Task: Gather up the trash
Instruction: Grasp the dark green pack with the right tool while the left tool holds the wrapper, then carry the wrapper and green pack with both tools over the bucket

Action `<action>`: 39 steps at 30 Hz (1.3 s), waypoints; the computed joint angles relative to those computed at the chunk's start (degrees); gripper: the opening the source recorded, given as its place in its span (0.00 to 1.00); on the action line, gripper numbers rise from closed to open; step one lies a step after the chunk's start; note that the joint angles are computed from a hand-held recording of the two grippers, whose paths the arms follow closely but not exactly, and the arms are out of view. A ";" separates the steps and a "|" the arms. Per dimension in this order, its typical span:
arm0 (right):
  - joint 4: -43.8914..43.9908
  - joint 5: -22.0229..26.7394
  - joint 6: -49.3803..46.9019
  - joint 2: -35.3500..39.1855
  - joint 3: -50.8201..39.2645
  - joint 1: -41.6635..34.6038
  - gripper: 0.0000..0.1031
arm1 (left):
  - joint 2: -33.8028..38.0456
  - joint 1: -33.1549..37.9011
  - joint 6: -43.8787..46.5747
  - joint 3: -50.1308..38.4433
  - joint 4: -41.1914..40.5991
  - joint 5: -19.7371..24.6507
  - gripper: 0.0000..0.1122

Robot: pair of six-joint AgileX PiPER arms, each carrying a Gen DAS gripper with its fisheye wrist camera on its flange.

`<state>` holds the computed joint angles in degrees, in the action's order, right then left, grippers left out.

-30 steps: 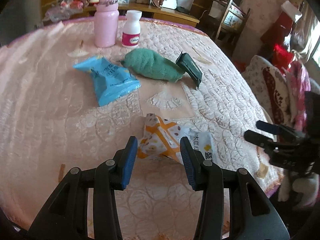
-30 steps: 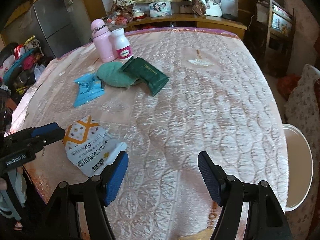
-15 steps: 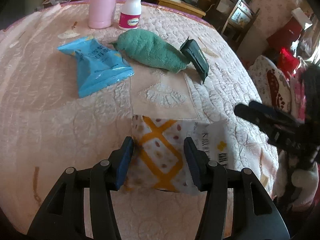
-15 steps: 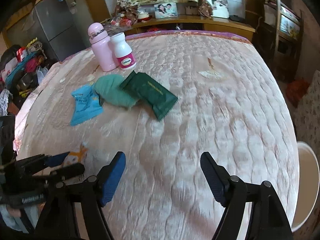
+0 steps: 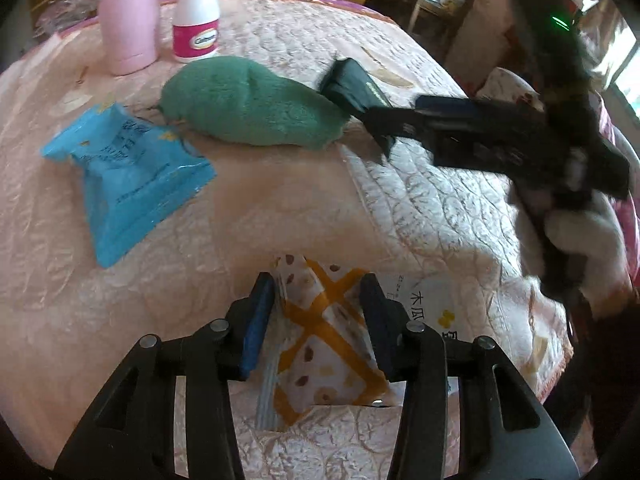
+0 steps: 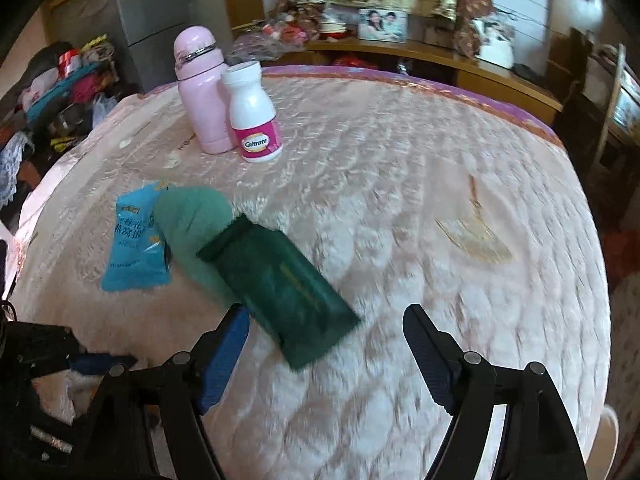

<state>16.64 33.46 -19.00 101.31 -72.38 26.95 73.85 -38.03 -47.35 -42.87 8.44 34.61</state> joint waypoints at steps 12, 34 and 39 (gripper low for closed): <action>12.16 2.64 -7.39 -3.77 5.79 -3.07 0.24 | -3.06 -2.10 0.07 1.13 -1.13 -0.84 0.22; 11.42 16.59 -19.63 -34.50 26.35 -30.41 0.23 | 14.27 -18.91 -15.91 -25.15 14.22 8.16 0.21; 13.29 19.51 -28.81 -35.12 27.61 -43.28 0.23 | 21.72 -19.79 -15.69 -33.73 14.70 9.37 0.21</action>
